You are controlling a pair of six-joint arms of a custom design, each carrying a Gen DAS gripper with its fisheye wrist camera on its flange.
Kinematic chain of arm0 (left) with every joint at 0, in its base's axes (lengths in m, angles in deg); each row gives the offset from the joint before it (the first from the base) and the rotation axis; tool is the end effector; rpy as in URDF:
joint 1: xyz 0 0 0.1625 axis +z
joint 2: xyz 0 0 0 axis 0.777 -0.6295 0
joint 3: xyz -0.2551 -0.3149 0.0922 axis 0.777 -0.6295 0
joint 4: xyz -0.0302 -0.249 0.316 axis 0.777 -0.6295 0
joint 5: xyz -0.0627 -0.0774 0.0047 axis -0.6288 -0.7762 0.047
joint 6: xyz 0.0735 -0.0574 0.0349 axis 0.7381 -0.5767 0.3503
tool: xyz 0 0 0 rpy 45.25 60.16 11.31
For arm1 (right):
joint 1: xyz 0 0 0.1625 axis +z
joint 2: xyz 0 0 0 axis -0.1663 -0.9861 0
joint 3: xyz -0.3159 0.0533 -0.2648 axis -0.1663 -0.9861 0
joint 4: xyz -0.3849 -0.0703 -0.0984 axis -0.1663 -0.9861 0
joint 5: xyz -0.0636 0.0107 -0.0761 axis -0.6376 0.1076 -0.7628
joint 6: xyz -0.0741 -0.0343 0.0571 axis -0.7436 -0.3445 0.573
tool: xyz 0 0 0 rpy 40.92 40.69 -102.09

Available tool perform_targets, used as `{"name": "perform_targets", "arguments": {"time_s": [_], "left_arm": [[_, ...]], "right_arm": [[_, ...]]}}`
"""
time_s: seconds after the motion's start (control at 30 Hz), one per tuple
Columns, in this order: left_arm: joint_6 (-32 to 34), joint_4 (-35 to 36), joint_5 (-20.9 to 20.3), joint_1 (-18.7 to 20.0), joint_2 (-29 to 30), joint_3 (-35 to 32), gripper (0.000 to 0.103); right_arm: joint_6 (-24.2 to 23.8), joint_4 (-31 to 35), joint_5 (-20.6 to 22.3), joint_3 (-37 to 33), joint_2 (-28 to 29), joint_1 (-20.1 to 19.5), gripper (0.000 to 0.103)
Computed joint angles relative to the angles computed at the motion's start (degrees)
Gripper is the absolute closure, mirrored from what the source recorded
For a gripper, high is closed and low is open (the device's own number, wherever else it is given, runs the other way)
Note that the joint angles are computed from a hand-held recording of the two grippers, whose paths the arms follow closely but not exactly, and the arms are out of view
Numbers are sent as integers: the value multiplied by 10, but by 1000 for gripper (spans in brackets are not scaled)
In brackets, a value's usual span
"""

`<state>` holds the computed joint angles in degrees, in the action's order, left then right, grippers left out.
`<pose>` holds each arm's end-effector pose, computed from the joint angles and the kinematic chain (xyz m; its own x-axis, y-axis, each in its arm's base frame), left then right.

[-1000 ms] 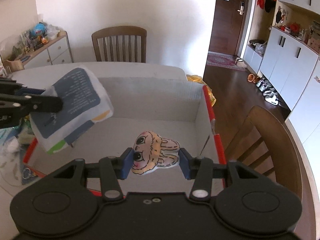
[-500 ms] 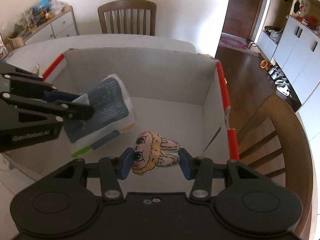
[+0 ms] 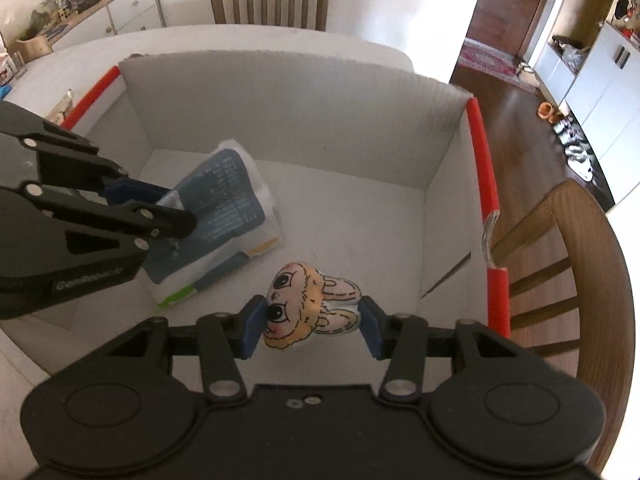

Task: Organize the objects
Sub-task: 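Carry both items into the red box and open both tools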

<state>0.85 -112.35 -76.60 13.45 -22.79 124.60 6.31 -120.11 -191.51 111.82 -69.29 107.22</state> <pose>-0.1401 -0.7307 0.0742 -0.5396 0.6019 -0.5887 0.7288 0.6840 0.0314 0.1617 -0.6744 0.0256 -0.6832 -0.1980 0.7028 -0.4475 0.8742 -0.1887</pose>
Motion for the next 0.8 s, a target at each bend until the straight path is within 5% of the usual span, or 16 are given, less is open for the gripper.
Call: {"name": "perform_targets", "arguments": {"time_s": [0.37,0.8], "left_arm": [[-13,0,7,-2,-5,8,76],[-12,-40,-8,-6,-34,37,75]], "right_arm": [[-2,3,3,7,-2,-2,45],[-5,-47,28,55,-38,5,41]]}}
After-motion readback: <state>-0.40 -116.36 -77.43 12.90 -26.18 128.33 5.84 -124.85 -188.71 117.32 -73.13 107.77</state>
